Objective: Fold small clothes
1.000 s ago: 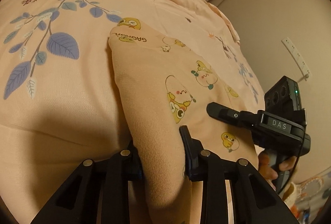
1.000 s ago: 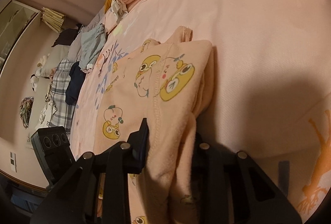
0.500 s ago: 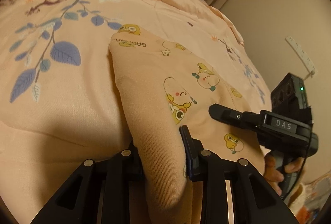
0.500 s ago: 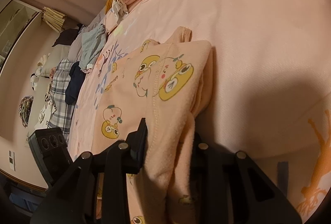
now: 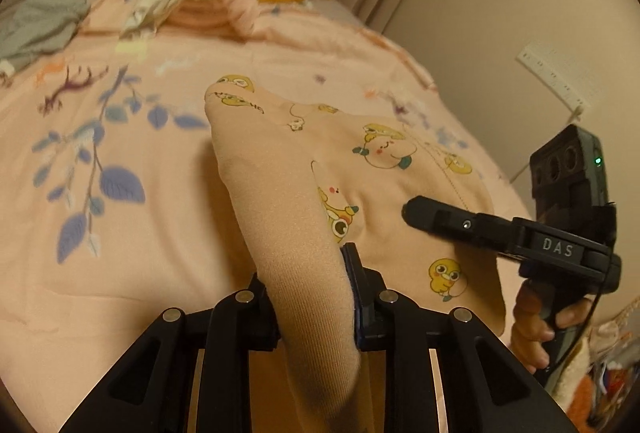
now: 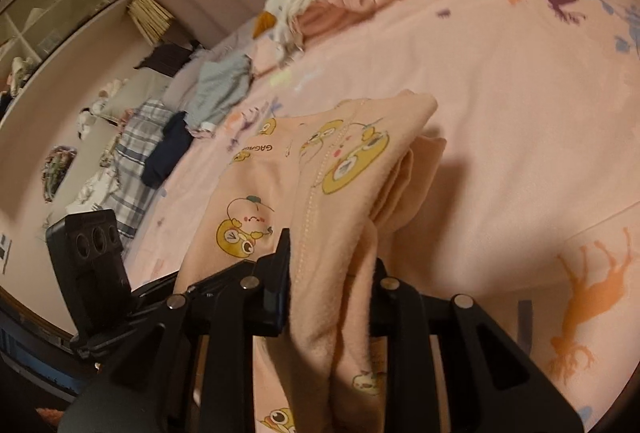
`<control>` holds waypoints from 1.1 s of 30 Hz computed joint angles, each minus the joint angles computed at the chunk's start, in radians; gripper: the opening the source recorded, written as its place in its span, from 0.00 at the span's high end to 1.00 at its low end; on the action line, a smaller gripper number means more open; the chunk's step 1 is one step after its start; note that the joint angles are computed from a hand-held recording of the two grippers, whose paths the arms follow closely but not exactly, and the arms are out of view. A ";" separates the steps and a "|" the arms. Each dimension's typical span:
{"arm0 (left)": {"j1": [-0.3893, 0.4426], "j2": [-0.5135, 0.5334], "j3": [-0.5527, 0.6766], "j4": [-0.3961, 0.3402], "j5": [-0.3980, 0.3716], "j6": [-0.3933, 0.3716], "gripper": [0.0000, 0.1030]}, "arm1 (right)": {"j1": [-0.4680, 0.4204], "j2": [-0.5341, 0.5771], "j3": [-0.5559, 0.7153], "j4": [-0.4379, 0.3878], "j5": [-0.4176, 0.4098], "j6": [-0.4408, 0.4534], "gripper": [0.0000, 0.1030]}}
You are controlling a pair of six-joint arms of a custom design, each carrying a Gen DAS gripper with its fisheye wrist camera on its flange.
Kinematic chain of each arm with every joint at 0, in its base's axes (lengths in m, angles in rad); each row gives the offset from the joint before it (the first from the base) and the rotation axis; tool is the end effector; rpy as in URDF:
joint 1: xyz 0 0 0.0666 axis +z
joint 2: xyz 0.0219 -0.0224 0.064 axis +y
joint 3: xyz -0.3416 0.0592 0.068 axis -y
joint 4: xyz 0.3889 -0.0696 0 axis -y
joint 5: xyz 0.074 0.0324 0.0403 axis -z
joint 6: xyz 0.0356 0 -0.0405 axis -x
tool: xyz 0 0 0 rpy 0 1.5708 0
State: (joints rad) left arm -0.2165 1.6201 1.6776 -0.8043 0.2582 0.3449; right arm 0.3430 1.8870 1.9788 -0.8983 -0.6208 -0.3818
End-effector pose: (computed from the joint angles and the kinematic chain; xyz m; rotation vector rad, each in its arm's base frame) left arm 0.5589 -0.1326 0.4170 -0.0178 2.3588 -0.5789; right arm 0.6064 0.2381 0.3953 -0.2659 2.4344 1.0745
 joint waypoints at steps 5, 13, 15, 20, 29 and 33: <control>0.005 -0.048 -0.011 0.028 -0.007 -0.013 0.77 | 0.002 -0.037 -0.013 0.063 -0.029 -0.037 0.76; 0.036 -0.104 -0.033 0.076 0.000 -0.005 0.77 | 0.033 -0.047 0.033 0.093 -0.032 -0.032 0.76; 0.035 -0.121 -0.043 0.076 -0.021 -0.014 0.77 | 0.040 -0.040 0.056 0.081 -0.037 -0.037 0.76; 0.044 -0.158 -0.079 0.112 -0.051 -0.025 0.77 | 0.063 -0.040 0.070 0.110 -0.022 -0.025 0.76; 0.095 -0.197 -0.121 0.179 -0.010 0.028 0.77 | 0.092 -0.015 0.125 0.133 -0.026 -0.052 0.76; 0.101 -0.213 -0.129 0.187 -0.049 0.023 0.77 | 0.111 0.016 0.179 0.109 -0.019 -0.039 0.75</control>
